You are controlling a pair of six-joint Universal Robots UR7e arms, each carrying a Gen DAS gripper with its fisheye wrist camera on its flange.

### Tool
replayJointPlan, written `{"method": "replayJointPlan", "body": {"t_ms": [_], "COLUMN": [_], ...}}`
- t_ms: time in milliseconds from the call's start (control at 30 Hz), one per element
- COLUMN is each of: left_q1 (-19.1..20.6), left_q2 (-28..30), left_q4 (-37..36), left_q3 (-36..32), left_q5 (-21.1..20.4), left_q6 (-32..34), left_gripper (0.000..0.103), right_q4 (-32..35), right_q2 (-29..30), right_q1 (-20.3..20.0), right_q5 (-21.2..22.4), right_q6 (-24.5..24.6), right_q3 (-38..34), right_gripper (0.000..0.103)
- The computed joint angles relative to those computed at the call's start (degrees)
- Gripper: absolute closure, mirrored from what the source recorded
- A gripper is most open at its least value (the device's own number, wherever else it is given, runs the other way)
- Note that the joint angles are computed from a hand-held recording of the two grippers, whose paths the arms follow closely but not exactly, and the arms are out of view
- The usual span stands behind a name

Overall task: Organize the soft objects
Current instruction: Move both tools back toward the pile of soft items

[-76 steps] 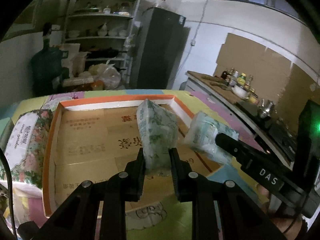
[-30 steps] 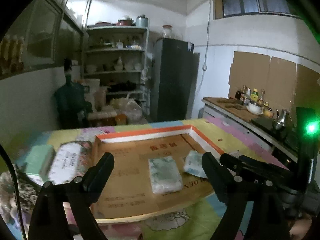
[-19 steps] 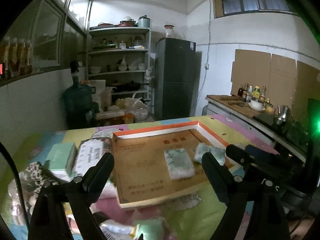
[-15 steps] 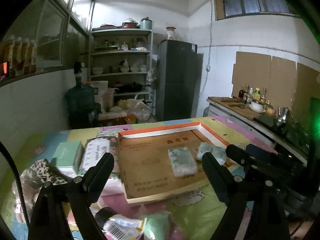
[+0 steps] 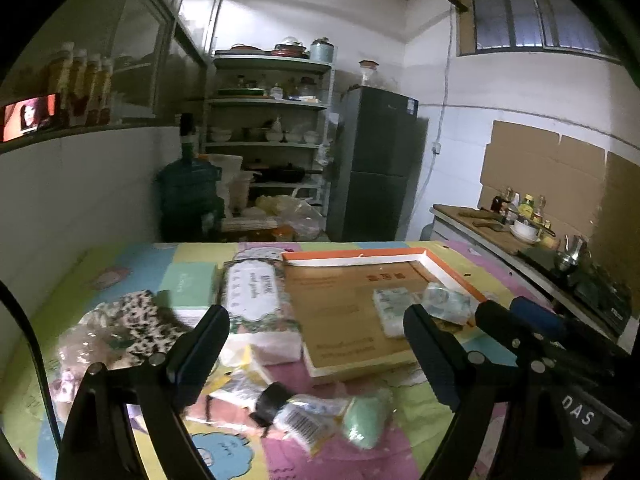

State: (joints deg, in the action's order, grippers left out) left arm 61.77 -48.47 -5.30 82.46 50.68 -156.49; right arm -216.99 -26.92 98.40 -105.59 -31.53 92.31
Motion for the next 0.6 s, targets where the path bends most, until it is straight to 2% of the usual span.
{"method": "replayJointPlan", "body": {"t_ms": [133, 600], "left_q1": [-0.1, -0.6], "left_q2": [-2.3, -10.4], "left_q4": [-3.1, -13.6], "left_q3": [3.2, 13.7], "left_q5": [-1.1, -4.8], "left_q6": [1.0, 6.2], "left_gripper": [0.014, 0.014], "right_q4": [-0.8, -3.8], "right_q2": [0.7, 2.3], "right_q1": [0.8, 3.4], "right_q5": [-0.1, 0.7], "right_q6": [-0.9, -2.1], "right_q3": [0.6, 3.1], "right_gripper": [0.039, 0.034]}}
